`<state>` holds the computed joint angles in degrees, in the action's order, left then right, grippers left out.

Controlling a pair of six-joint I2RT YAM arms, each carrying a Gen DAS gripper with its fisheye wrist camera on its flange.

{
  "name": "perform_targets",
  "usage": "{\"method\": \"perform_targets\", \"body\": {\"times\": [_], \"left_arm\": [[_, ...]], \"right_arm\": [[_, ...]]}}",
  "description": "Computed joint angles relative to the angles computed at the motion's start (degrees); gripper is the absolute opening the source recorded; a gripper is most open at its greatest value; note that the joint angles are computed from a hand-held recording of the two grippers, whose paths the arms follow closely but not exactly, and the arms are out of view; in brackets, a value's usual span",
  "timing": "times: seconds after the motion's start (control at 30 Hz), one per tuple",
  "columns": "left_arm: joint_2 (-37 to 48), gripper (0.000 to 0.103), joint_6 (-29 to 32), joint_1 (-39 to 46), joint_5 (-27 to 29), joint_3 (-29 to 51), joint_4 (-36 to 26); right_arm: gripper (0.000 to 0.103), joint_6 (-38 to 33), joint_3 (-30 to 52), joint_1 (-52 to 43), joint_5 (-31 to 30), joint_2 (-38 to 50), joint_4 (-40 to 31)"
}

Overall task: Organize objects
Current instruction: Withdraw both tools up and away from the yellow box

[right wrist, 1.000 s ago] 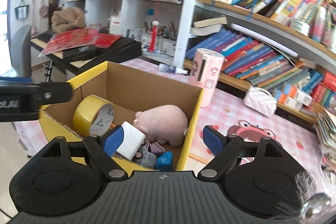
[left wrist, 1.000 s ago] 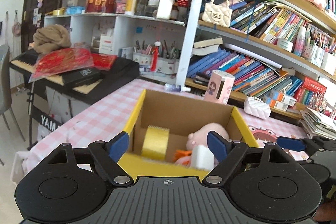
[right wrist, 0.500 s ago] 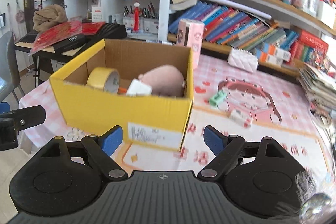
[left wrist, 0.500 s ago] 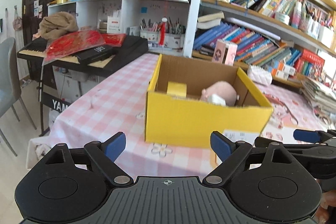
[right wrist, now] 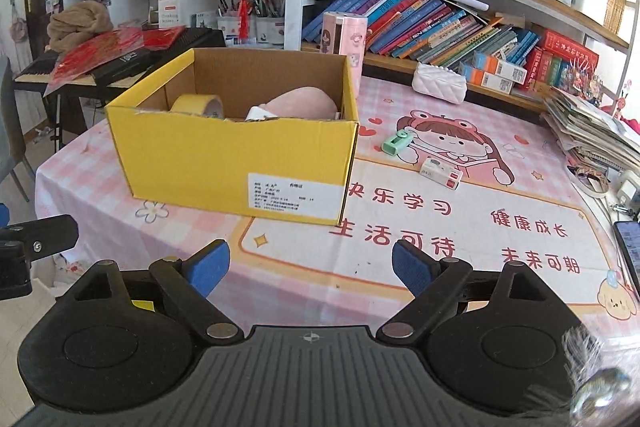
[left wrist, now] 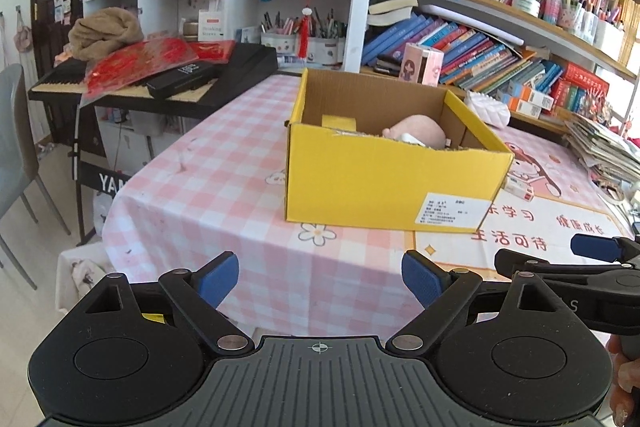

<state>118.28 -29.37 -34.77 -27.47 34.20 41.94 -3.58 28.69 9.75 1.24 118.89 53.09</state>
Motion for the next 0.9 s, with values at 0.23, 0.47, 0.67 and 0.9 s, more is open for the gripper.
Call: {"method": "perform_targets", "body": {"times": [0.23, 0.47, 0.67, 0.9], "left_arm": [[1.5, 0.091, 1.5, -1.0, 2.6, 1.3, 0.4], [3.5, 0.091, 3.2, -2.6, 4.9, 5.2, -1.1], [5.1, 0.091, 4.8, -3.1, 5.4, 9.1, -2.4], [9.5, 0.091, 5.6, -4.3, 6.2, 19.7, -9.3]], "right_arm": [[0.089, -0.8, -3.4, -0.6, 1.2, -1.3, 2.6], [0.090, -1.5, -4.5, -4.5, 1.8, -1.9, 2.6], [0.090, -1.4, -3.2, -7.4, 0.8, -1.5, 2.0], [0.090, -3.7, 1.2, -12.5, -2.4, 0.7, -0.8]]}}
